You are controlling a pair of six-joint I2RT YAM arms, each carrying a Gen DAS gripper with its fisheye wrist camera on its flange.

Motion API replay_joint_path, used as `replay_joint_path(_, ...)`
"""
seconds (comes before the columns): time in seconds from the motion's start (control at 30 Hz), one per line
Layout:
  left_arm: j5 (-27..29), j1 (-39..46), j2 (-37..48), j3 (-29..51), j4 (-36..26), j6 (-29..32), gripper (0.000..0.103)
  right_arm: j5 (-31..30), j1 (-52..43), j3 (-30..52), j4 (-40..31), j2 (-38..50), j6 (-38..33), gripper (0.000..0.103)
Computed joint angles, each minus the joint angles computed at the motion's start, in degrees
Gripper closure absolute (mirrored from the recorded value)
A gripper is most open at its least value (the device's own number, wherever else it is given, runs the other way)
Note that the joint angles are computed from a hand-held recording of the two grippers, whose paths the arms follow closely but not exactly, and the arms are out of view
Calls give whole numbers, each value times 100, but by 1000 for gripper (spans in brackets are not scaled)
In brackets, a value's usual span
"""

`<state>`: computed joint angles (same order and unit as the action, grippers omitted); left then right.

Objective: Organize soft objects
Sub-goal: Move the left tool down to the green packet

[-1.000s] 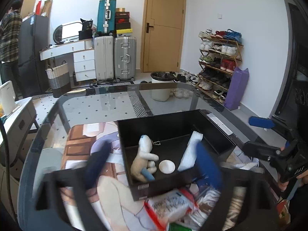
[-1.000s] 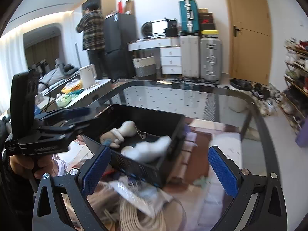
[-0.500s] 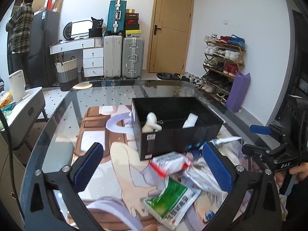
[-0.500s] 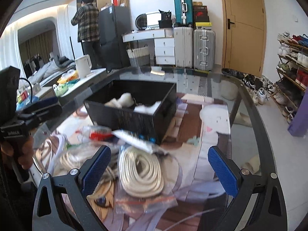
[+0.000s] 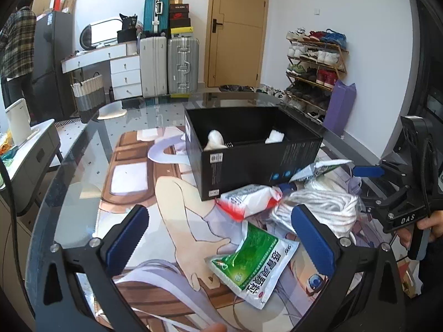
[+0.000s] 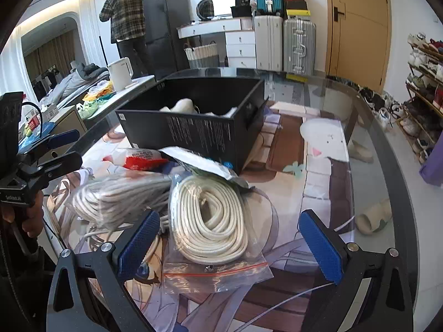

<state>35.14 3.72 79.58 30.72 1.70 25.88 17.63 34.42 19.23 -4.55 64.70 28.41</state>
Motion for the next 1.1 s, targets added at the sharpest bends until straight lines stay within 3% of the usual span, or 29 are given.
replay_joint_path(0.57,-138,-82,248,100,-781,1060,0,-670,-327,-29,599,596,-51,1)
replay_joint_path(0.87,-196,-108,458,182,-1012,1339,0,-1169,-394,-220,942,396,-100,16)
replay_joint_path(1.1,-497,-343,594,117,-827,1225,0,-1185,-297,-148,893,454,-77,18)
